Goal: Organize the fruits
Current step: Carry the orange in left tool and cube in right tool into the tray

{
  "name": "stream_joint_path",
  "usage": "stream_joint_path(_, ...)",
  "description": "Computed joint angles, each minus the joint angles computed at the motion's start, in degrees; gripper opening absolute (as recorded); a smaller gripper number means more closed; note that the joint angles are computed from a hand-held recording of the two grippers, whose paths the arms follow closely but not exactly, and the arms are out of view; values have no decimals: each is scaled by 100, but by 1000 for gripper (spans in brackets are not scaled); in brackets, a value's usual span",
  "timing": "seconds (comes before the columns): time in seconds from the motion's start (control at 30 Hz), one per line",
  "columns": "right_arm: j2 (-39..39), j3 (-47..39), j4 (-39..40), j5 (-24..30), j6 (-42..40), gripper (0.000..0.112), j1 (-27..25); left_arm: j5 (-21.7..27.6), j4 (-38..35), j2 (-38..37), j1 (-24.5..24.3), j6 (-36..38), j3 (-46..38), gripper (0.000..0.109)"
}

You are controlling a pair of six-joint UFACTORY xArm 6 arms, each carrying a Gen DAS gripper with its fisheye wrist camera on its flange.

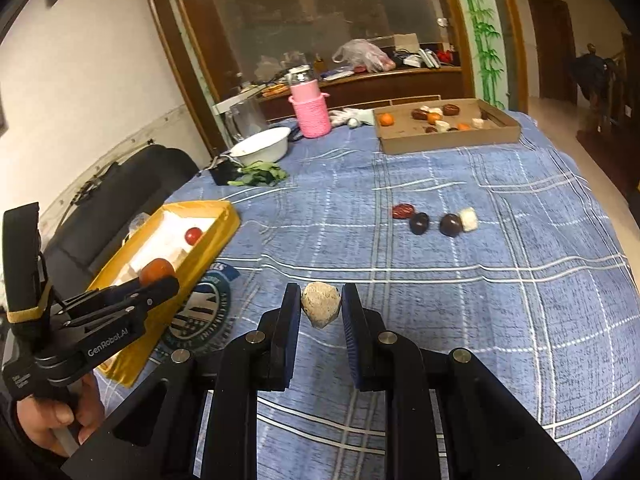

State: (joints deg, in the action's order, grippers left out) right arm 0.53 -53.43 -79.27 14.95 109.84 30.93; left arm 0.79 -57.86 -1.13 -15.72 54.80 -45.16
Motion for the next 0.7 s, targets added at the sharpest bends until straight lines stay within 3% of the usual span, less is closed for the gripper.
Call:
stream_joint_path(0.57,949,-1217,391,-161,-978,20,371,125,-895,55,1123,815,-238,35)
stream_joint_path(0.7,1283,-1605,689,-300,-1369,20,431,142,-694,232,1399,553,-340,35)
